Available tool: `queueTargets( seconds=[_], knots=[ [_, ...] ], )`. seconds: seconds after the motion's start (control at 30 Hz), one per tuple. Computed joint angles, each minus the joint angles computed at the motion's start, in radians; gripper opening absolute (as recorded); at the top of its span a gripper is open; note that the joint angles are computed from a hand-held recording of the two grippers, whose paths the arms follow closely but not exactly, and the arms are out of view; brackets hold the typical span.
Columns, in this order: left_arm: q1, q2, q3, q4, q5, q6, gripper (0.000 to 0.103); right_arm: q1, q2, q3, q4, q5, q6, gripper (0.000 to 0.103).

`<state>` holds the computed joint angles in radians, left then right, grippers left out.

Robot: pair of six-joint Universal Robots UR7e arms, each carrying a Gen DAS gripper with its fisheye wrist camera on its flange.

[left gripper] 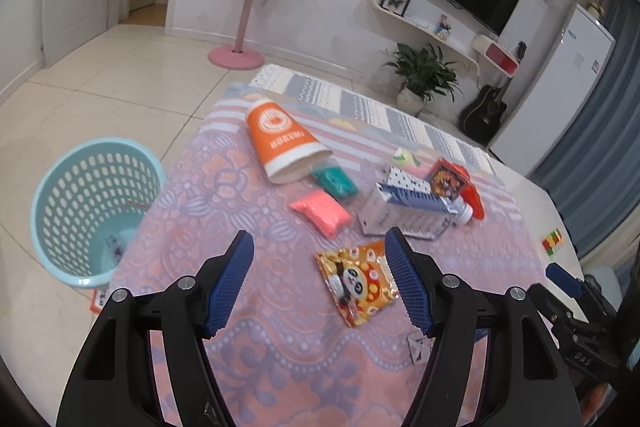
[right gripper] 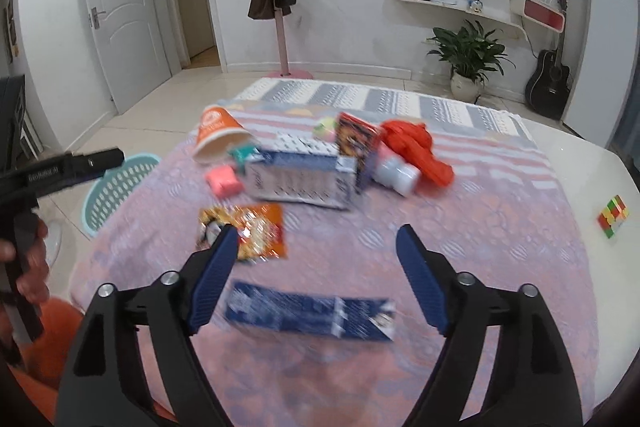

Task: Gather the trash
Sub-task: 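Return to the table and grasp the blue milk carton with right gripper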

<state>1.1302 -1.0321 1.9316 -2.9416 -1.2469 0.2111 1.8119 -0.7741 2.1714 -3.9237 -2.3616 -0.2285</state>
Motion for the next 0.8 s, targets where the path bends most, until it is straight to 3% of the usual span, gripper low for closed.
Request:
queueTargets(
  seconds=[0.13, 0.3, 0.47, 0.8],
  knots=[
    [-0.008, 0.007, 0.004, 0.010, 0.010, -0.013, 0.067, -0.059, -0.033, 0.046, 0.031, 0.075, 0.031, 0.083],
    [-0.028, 0.004, 0.026, 0.007, 0.023, 0.005, 0.067, -0.132, -0.042, 0.041, 0.134, 0.115, 0.107, 0.083],
    [-0.029, 0.002, 0.036, 0.004, 0.029, 0.008, 0.067, -0.176, -0.070, 0.092, 0.177, 0.219, 0.169, 0.083],
    [-0.006, -0.005, 0.037, 0.020, 0.014, -0.006, 0.067, -0.102, -0.070, 0.103, 0.306, 0.303, 0.181, 0.083]
  ],
)
